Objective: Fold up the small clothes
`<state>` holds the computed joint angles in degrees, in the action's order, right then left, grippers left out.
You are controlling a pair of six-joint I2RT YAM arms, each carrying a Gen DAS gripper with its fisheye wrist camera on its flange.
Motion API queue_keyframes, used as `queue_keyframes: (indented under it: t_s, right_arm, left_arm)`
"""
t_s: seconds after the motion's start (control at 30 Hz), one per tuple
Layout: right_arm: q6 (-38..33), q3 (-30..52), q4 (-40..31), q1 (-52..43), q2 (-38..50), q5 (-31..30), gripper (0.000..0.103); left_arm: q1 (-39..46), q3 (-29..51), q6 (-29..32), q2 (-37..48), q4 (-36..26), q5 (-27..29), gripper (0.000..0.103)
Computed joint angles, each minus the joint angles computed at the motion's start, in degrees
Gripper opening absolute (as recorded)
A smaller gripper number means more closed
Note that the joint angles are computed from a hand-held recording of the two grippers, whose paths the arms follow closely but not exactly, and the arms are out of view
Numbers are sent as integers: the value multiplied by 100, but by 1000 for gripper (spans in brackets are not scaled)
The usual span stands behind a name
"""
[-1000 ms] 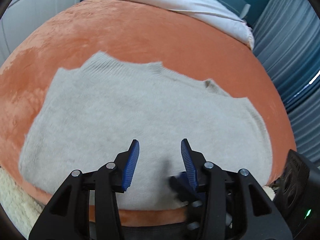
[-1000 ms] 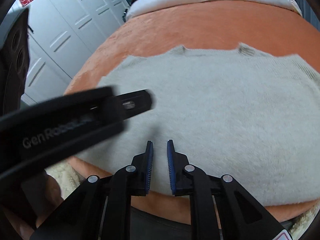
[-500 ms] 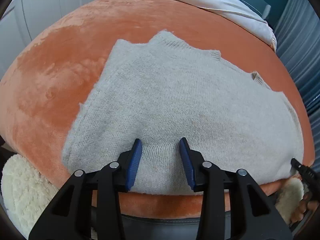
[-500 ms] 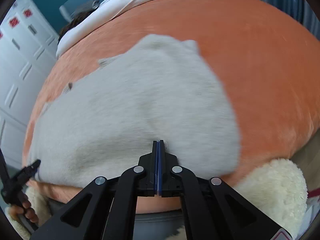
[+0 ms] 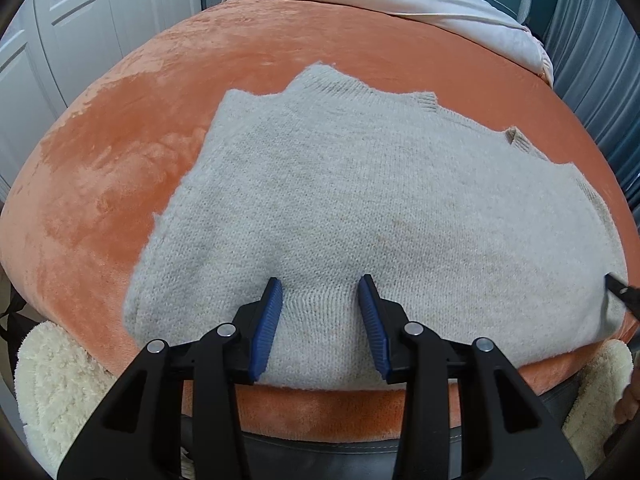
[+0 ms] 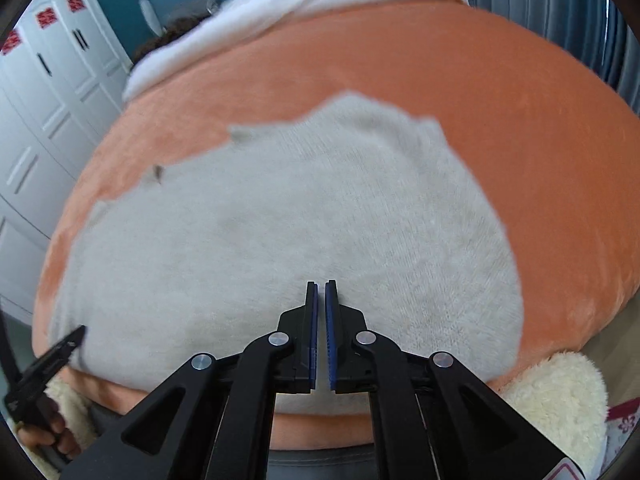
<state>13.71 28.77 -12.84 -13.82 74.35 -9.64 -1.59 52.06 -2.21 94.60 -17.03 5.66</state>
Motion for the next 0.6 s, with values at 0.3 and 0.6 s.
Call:
queue_keyframes:
  t_s: [0.3,0.6]
  right_arm:
    - [-158,-91,-252,-791,-809,-325,11]
    - [-481,838,-277,-1498,-58,-629,41]
  left_arm:
    - [-22,-99,-34,-60,100,-1,39]
    - [110,1339,-269,396,-642,280,49]
